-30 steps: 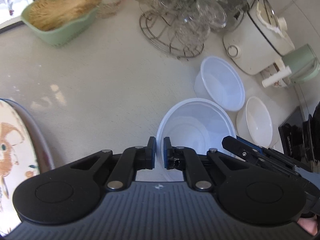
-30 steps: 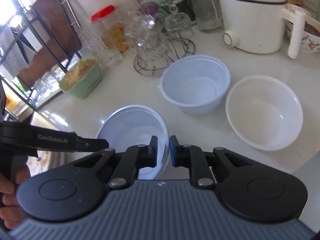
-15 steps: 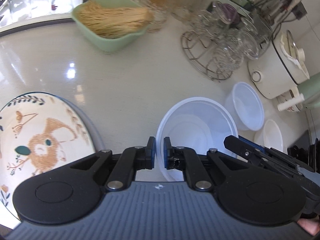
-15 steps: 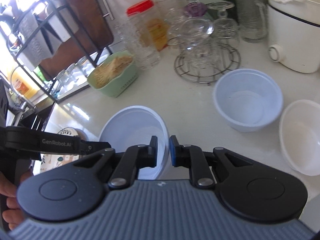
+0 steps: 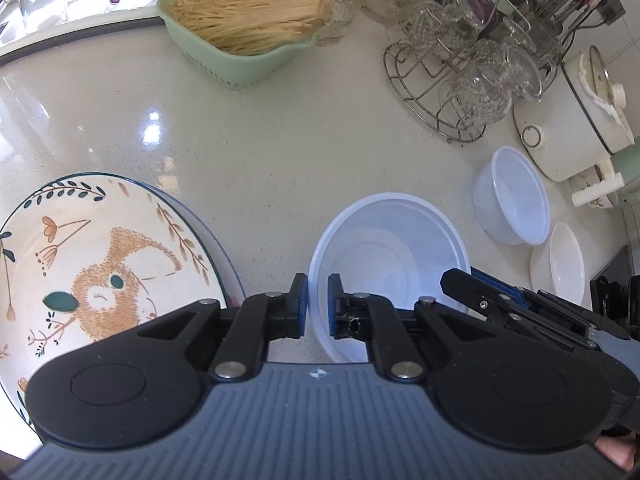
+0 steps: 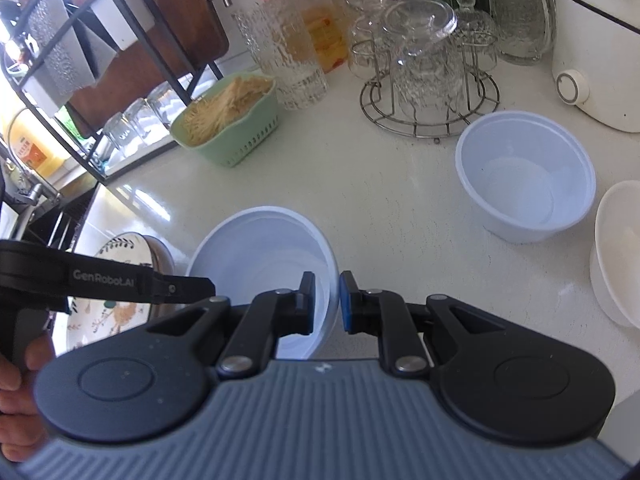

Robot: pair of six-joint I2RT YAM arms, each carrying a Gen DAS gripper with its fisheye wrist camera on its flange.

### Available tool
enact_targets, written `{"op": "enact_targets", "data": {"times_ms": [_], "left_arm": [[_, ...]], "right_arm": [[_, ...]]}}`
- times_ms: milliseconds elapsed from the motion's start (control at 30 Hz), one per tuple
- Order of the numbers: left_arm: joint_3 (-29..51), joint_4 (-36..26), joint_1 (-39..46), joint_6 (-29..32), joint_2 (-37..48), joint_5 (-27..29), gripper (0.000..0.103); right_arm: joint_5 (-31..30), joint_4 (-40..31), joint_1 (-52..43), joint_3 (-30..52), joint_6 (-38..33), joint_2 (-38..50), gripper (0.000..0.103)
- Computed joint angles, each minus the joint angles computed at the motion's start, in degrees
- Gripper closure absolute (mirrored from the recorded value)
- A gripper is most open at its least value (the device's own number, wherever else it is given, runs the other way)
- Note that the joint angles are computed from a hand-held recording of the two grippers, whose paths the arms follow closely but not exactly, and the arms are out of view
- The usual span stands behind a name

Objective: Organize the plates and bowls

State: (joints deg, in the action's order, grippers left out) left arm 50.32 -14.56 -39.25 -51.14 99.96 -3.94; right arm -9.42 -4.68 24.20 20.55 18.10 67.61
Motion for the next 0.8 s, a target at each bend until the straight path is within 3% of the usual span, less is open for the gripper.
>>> {"op": "enact_targets", "data": {"times_ms": [300, 367, 433, 700, 800], "left_arm": [[1.22, -1.34, -0.24, -0.14, 1.55, 0.49, 0.091], [1.89, -2.64, -0.38, -1.49, 1.87, -0.24, 0.070], [1.68, -2.61, -0.68, -2.07, 1.38, -1.39, 0.062], [2.59, -5.27, -2.67, -2.87, -1.13, -4.55, 0.061], [3.46, -7.54, -4.43, -3.36, -3.05, -7.17, 0.061]], "right_arm": [[-1.65, 1.07, -1.27, -1.53, -0.39, 1.13, 0.087], [-2.87, 1.40, -1.88, -2.08, -0.79, 0.78, 0.086], [-2.79, 1.27, -1.85, -2.28, -0.69, 0.55, 0.086], [-2.14, -1.73, -3.02, -2.07, -2.29, -3.20, 0.083], [-2.25, -4.04, -4.37, -2.22, -3.20, -6.77, 0.060]]}}
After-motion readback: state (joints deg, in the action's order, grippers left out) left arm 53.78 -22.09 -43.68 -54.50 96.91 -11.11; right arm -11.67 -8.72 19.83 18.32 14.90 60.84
